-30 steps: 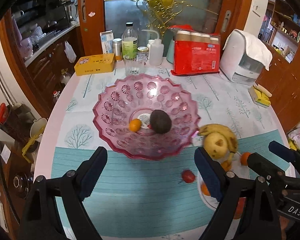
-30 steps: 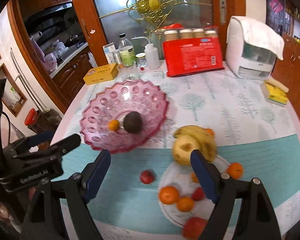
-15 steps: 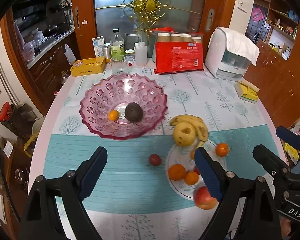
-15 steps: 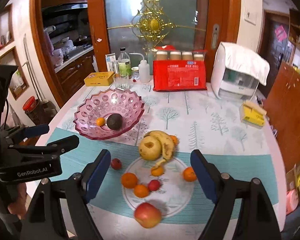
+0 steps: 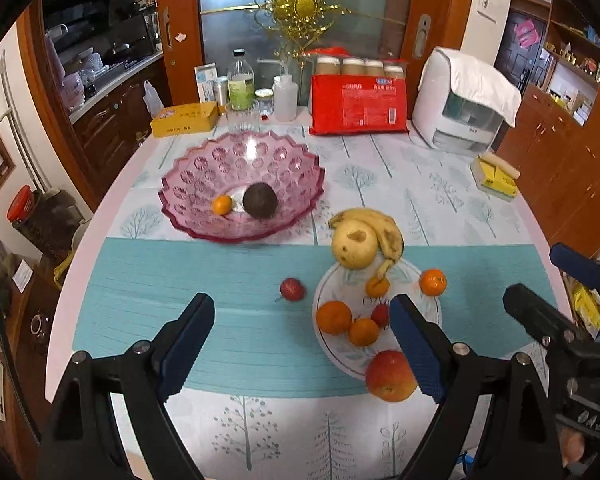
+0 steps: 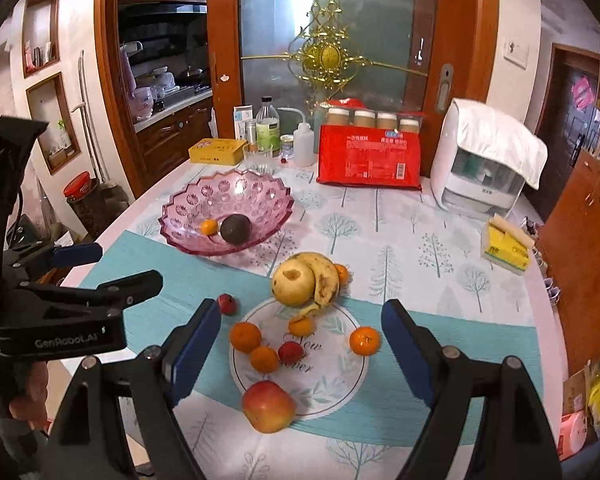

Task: Organize fruits
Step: 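Move both tools back over the fruit plate, then grasp the red apple with the left tool while the right tool grasps an orange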

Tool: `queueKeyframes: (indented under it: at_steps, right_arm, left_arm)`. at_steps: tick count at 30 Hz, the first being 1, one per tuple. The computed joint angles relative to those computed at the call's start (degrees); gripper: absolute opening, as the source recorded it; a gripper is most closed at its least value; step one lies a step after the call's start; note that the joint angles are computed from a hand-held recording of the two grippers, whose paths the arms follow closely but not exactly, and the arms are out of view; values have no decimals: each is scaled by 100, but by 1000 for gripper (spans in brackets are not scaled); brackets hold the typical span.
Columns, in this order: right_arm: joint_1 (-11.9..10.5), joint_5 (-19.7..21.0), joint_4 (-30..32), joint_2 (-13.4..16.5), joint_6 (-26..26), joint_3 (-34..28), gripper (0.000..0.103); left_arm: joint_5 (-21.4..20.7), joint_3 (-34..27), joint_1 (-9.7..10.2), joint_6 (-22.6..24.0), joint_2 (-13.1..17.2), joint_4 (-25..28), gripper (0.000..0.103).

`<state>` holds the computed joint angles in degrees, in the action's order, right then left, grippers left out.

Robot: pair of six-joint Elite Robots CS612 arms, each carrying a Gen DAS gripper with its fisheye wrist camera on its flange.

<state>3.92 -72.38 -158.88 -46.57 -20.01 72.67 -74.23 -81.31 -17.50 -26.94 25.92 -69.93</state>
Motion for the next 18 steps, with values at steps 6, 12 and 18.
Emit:
queueKeyframes:
  at_steps: [6, 12, 18]
  right_arm:
    - [-128, 59, 307, 114, -6, -49, 83]
    - [-203, -90, 607, 335, 6, -214, 83]
    - [-256, -241, 925, 628, -79, -506, 83]
  left_arm:
    - [-90, 43, -93, 42, 80, 279, 88]
    - [-517, 318, -157, 137, 125, 449, 88]
    - [-1424, 656, -128, 196, 171, 354, 88]
